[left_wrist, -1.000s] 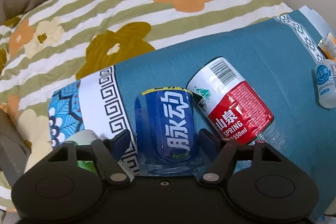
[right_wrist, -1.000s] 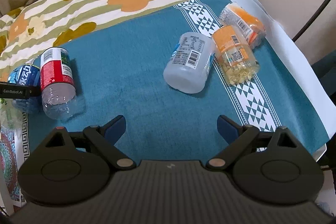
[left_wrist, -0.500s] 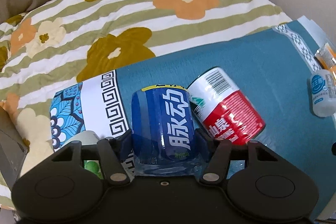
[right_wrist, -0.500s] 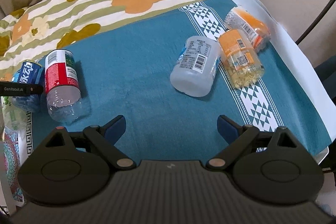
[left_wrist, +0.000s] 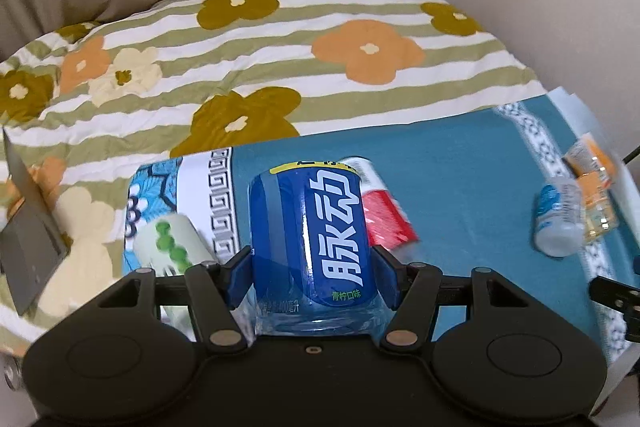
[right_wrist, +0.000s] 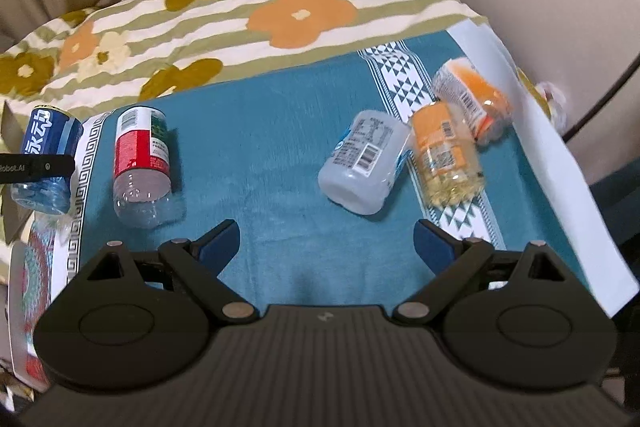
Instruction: Flip cup upright
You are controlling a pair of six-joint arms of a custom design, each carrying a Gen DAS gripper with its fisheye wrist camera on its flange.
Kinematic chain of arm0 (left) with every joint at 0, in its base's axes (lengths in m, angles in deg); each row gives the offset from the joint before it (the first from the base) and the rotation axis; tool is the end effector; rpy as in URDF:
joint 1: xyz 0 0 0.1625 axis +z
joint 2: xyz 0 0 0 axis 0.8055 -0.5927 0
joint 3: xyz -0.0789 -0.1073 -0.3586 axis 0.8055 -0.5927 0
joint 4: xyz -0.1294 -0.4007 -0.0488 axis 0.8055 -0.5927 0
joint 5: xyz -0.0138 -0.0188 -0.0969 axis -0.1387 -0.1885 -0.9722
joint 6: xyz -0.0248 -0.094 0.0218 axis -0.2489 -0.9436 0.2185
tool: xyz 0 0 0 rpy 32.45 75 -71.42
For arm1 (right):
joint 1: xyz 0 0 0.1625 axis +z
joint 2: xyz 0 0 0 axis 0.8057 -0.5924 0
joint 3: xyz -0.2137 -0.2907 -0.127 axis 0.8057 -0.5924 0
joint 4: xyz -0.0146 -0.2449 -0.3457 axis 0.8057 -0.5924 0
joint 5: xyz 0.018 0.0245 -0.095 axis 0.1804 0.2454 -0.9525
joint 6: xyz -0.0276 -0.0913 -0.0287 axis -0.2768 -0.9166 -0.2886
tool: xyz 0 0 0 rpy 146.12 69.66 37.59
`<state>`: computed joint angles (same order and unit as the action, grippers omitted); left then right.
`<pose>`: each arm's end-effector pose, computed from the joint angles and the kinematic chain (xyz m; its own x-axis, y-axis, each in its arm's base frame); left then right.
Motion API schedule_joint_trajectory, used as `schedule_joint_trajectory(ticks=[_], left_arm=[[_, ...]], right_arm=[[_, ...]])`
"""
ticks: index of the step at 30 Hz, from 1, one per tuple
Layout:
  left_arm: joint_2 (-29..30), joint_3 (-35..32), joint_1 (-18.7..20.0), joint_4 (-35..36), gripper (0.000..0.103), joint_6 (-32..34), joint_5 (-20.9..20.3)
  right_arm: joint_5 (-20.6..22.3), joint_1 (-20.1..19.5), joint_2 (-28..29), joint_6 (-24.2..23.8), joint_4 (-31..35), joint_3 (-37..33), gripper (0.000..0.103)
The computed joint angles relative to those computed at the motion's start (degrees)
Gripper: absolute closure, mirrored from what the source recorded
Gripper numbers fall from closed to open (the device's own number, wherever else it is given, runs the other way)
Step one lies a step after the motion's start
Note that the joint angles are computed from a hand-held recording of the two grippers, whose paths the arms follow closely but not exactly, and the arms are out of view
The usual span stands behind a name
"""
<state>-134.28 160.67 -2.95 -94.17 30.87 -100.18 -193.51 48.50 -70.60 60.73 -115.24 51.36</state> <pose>-0.2049 -0.5954 0.2209 -0.6721 -0.2531 -0.6958 0.2052 0.8393 -0.5035 0.2209 -0.6429 0.1717 -0.7307 -0.2960 0.6152 -0.5219 0.8231 -0.2239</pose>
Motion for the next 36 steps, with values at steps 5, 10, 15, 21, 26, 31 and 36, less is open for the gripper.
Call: schedule_joint_trajectory(ticks=[5,10,15,21,26,31,36], left_arm=[[1.26,0.86,-3.48,2.89,0.037,-9.85,-0.60],[4.38,1.15,-5.83,3.40,0.037,-17.51,-2.45],[9.13,0.42,-6.51,0.10,0.037,-20.14,-5.19],[14.32,-0.43,-5.79,-4.83,0.037,-18.66,-7.22],[17.25,-1.42,-4.95,-6.90,0.037,-17.54,-7.15],[18.52,-1.83,-4.70,-8.30,0.037,-16.02,-5.82],[19.12,-2.55,-4.48,-8.74,0.029,-14.07,-5.12]], right_arm=[[2.59,-1.52,-3.34,-4.97,2.57,1.19,0.000],[6.56,-4.05,-6.83,-7.75,6.08,2.25,0.000],[7.24,-6.15,-8.78,-12.61,6.72,3.53,0.000],[8.39,-8.74,-9.43,-14.56,7.09,4.08,0.000],[9.03,-10.03,-9.54,-15.71,7.42,4.66,0.000],[9.32,-10.77,-9.56,-16.36,7.37,5.03,0.000],[9.69,-11.01,-9.71,-16.07,7.20,5.02,0.000]])
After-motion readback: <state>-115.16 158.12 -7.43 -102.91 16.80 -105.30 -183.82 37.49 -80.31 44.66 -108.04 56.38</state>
